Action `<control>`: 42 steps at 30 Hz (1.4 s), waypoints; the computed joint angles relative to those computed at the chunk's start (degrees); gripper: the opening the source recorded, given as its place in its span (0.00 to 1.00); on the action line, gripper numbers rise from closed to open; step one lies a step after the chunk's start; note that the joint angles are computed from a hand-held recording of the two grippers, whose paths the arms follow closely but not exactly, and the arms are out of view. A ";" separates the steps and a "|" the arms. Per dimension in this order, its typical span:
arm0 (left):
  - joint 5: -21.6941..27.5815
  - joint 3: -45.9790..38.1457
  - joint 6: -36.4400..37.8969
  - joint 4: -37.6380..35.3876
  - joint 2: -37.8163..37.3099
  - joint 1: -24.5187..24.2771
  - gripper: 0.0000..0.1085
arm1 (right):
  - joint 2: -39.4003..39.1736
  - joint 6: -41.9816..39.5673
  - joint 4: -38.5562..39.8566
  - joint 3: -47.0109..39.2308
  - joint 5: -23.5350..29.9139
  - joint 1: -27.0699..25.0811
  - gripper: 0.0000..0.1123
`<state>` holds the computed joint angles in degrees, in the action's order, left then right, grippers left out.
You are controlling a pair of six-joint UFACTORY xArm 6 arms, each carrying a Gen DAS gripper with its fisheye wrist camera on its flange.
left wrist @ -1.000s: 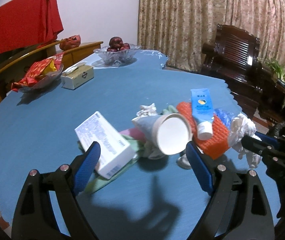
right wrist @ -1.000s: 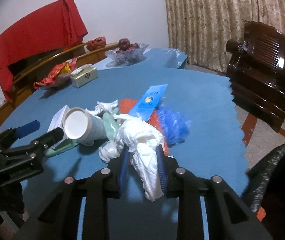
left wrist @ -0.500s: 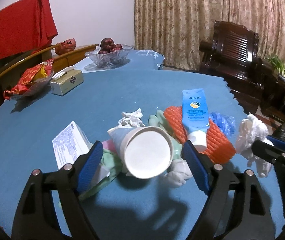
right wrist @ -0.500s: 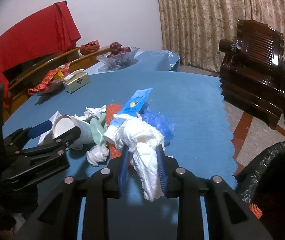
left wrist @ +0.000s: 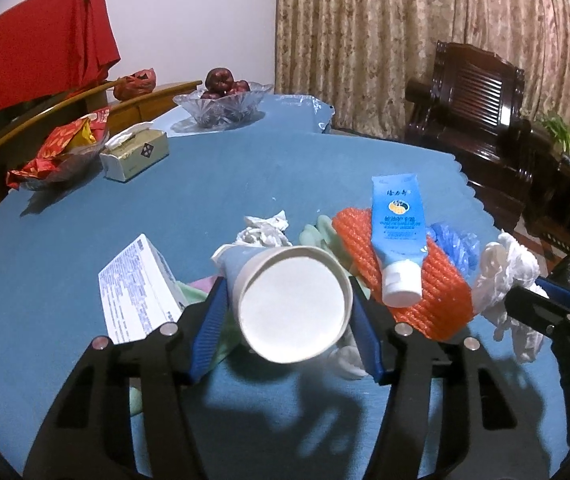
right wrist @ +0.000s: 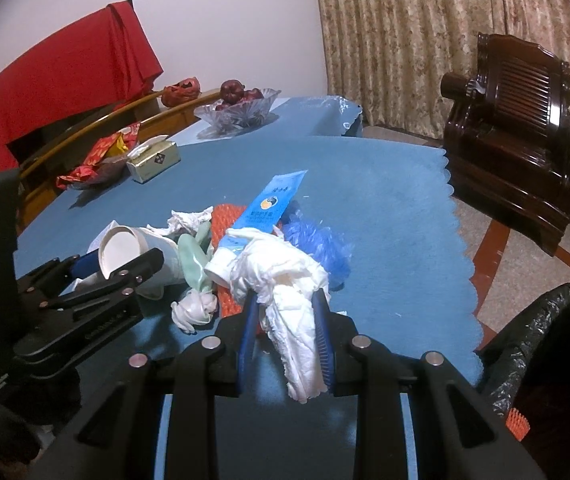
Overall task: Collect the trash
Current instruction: 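Grasp the white paper cup with the left gripper while the right holds the tissue, then move both tools over the bin and release the cup and tissue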
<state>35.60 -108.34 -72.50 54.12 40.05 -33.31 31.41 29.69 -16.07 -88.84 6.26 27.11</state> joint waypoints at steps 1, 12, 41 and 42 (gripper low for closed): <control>-0.14 0.61 -0.70 0.57 -0.56 -0.08 0.52 | 0.05 0.34 -0.42 -0.05 -0.10 -0.05 0.24; -0.79 6.32 -3.46 4.38 -7.07 -1.66 0.52 | -4.37 8.91 -9.35 3.50 -1.81 -0.88 0.24; -4.38 -4.07 3.17 0.96 -3.78 -9.97 0.52 | -30.54 48.12 -48.70 26.29 1.64 -9.61 0.24; -4.55 -5.61 4.37 0.01 -2.69 -10.35 0.52 | -31.40 48.55 -49.08 27.14 1.92 -10.02 0.24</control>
<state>31.05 -113.95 -68.13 54.12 37.36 -43.66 0.01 78.24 -65.15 -61.70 8.17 17.09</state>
